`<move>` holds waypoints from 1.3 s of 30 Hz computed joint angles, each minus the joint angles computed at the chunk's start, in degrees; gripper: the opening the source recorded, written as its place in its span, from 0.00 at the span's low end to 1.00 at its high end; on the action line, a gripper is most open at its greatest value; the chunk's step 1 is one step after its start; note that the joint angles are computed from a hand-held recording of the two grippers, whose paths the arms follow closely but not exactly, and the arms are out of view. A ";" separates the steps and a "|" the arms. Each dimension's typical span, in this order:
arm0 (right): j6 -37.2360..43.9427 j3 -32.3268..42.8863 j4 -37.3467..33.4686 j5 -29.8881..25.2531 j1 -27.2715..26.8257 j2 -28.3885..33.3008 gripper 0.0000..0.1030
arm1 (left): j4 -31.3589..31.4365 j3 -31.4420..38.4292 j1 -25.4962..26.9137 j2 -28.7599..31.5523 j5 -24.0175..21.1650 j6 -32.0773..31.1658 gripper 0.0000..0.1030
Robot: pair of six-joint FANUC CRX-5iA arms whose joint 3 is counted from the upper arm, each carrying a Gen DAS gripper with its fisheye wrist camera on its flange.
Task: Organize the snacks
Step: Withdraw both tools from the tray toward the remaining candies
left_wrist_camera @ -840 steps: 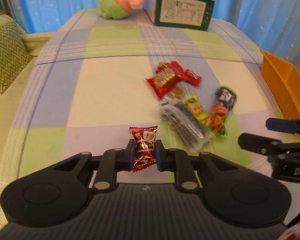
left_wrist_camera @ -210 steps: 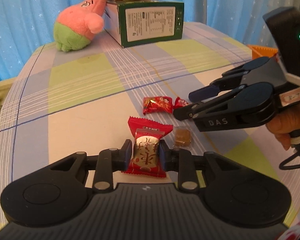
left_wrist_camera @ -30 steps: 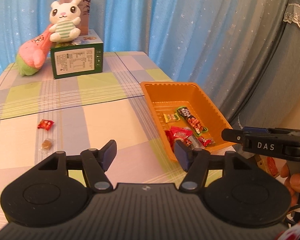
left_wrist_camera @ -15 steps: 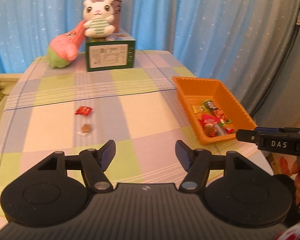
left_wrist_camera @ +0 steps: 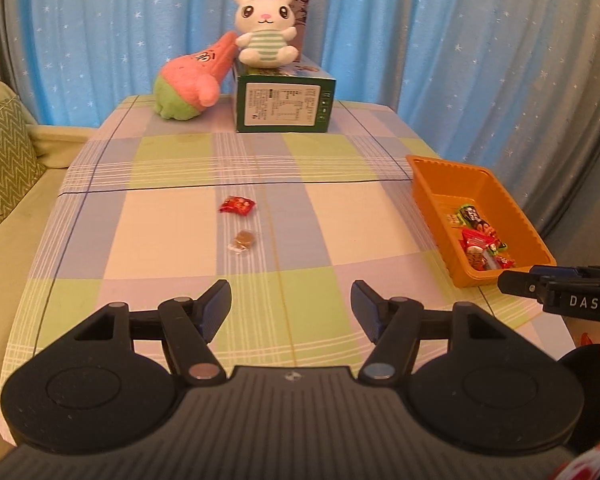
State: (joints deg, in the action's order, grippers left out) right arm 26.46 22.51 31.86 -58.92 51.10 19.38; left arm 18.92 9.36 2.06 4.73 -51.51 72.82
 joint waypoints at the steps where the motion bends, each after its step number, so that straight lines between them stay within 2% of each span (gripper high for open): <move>1: 0.45 0.61 -0.25 -0.09 0.06 0.42 0.55 | 0.08 -0.16 0.19 -0.09 0.10 -0.02 0.61; 20: 6.00 8.86 -3.96 -0.87 -0.05 6.66 0.55 | -0.19 0.67 2.49 1.92 -0.32 -0.34 0.61; 30: 8.32 13.08 -5.90 -1.11 -1.31 10.47 0.55 | 0.30 3.74 2.70 6.22 -0.35 -1.84 0.61; 39: 11.07 16.04 -7.78 1.02 -3.11 13.57 0.55 | 0.82 7.74 2.20 11.84 -0.52 -4.02 0.60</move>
